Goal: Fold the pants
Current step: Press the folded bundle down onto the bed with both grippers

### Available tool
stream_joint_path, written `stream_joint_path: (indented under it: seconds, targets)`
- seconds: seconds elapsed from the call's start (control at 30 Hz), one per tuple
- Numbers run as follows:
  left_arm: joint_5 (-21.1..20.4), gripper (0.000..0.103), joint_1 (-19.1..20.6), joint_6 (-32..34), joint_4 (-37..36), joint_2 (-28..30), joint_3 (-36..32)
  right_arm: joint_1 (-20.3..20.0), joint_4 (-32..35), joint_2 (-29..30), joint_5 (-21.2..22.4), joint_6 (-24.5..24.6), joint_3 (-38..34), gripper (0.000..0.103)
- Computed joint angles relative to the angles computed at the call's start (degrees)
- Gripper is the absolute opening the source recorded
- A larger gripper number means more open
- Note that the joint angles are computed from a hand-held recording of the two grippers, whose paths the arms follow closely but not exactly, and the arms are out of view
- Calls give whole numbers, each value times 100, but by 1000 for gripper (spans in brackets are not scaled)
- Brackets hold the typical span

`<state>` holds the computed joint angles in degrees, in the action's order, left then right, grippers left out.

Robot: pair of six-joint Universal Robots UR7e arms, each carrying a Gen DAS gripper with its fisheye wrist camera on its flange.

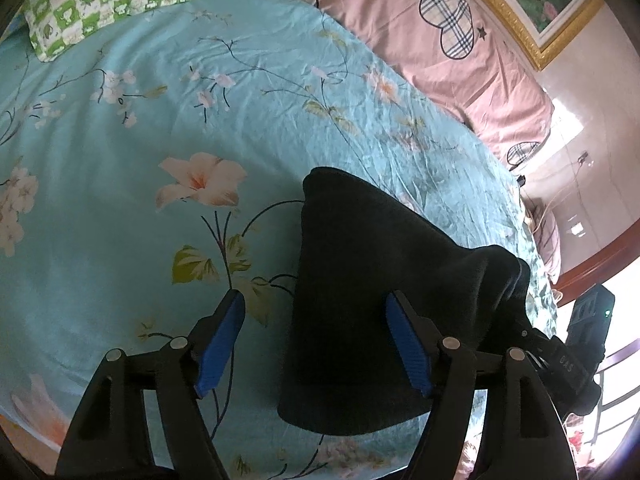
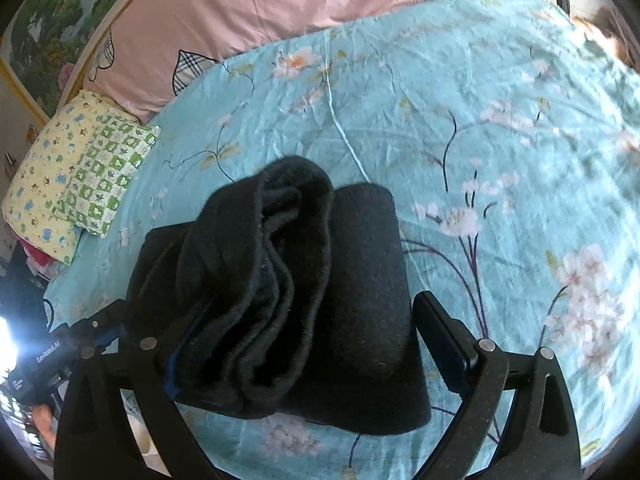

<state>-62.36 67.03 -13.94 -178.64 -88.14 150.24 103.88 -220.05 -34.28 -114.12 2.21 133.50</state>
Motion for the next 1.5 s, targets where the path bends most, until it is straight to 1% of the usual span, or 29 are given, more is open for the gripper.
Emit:
stream_joint_path:
  seconds: [0.03,0.07,0.1,0.13,0.17,0.23,0.3,0.4,0.57,0.63,0.67,0.73,0.8,0.93,1.07,1.17,1.3,1.37,1.5]
  targets:
    - [-9,75,8,-1,0,50,-20,-149,-135,-10,282,-75,81,93]
    - [-33,75,26,0,7,93,-44,-238,-187,-26,460,-101,130,90]
    - [-52,76,35,-11,18,114,-54,-351,-227,-54,681,-118,191,81]
    - [-92,76,59,-24,21,179,-86,-467,-314,-79,843,-140,262,77]
    - [-107,76,62,-33,3,220,-93,-519,-362,-87,919,-167,296,72]
    - [-122,76,68,-45,-8,334,-125,-653,-495,-105,1133,-268,399,66]
    - [-116,76,79,-61,16,486,-194,-780,-600,-110,1344,-376,488,63]
    - [-140,76,91,-81,4,619,-249,-953,-781,-81,1675,-441,571,62]
    - [-135,76,105,-25,73,781,-396,-1120,-982,-21,1992,-520,640,61]
    - [-123,74,108,-7,84,820,-427,-1175,-1042,-4,2093,-566,666,61]
    - [-115,73,92,7,74,852,-436,-1187,-1067,10,2121,-570,669,61]
    - [-166,61,80,46,94,873,-439,-1246,-1119,24,2226,-615,692,61]
    - [-114,60,32,48,66,947,-453,-1298,-1159,35,2323,-648,710,61]
    - [81,50,-132,88,-41,1006,-392,-1358,-1210,38,2404,-717,750,61]
    - [221,46,-254,92,-107,1005,-325,-1338,-1287,82,2370,-732,745,61]
    - [250,42,-287,103,-154,977,-286,-1336,-1238,63,2358,-738,731,61]
    - [369,36,-411,98,-202,939,-215,-1215,-1182,39,2202,-671,681,61]
    - [428,35,-486,84,-184,891,-172,-1177,-1134,11,2163,-659,662,60]
    - [471,32,-622,87,-149,695,-81,-1077,-1157,-26,2137,-625,656,55]
